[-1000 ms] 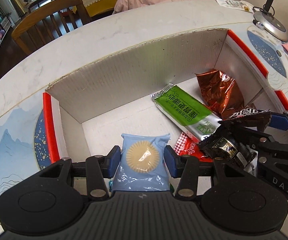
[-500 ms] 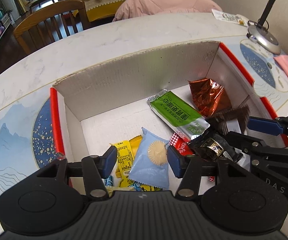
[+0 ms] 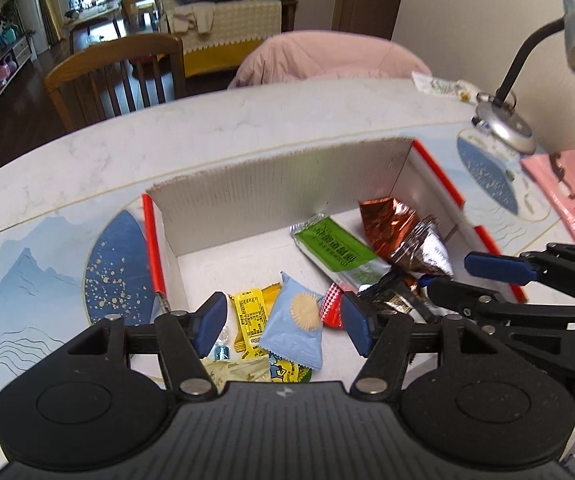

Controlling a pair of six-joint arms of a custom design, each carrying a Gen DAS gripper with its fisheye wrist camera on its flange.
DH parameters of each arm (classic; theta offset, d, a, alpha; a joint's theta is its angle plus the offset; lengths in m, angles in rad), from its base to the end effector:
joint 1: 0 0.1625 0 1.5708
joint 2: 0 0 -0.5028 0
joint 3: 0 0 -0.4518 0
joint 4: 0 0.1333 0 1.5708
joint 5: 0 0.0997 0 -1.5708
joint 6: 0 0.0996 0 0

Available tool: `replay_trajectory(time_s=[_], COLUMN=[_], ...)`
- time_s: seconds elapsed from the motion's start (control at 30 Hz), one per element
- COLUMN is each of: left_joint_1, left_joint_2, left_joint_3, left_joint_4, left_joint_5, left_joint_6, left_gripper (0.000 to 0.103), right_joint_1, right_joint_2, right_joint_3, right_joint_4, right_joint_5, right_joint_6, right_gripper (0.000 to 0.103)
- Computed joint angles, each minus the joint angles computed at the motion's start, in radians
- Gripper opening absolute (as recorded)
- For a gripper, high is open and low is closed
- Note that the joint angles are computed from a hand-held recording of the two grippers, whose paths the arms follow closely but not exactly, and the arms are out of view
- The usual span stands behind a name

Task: Organize snacks

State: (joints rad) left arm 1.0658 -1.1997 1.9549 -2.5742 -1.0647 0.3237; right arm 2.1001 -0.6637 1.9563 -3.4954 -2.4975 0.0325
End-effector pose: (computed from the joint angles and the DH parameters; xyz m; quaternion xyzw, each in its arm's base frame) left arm -0.1456 -0.6386 0.2614 0.3584 0.8919 -0.1418 0.2366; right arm 0.3674 -0.5218 0.0485 0.0744 -0.8583 0.3849 0.3311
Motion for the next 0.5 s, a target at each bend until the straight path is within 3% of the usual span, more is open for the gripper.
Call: replay_trajectory(time_s=[0.5], left_joint_1=[0.011], left_joint_2=[-0.157], left_joint_3=[0.050], left_joint_4=[-0.046], left_joint_5=[-0.107], left_joint_6=[0.079], left_gripper=[0.071], right_joint_1=[0.088], right_joint_2=[0.018], right_joint_3=[-0.004], right_joint_4=[-0.104], right_joint_5=[0.007], right_joint_6=[0.030], right_gripper=[0.044])
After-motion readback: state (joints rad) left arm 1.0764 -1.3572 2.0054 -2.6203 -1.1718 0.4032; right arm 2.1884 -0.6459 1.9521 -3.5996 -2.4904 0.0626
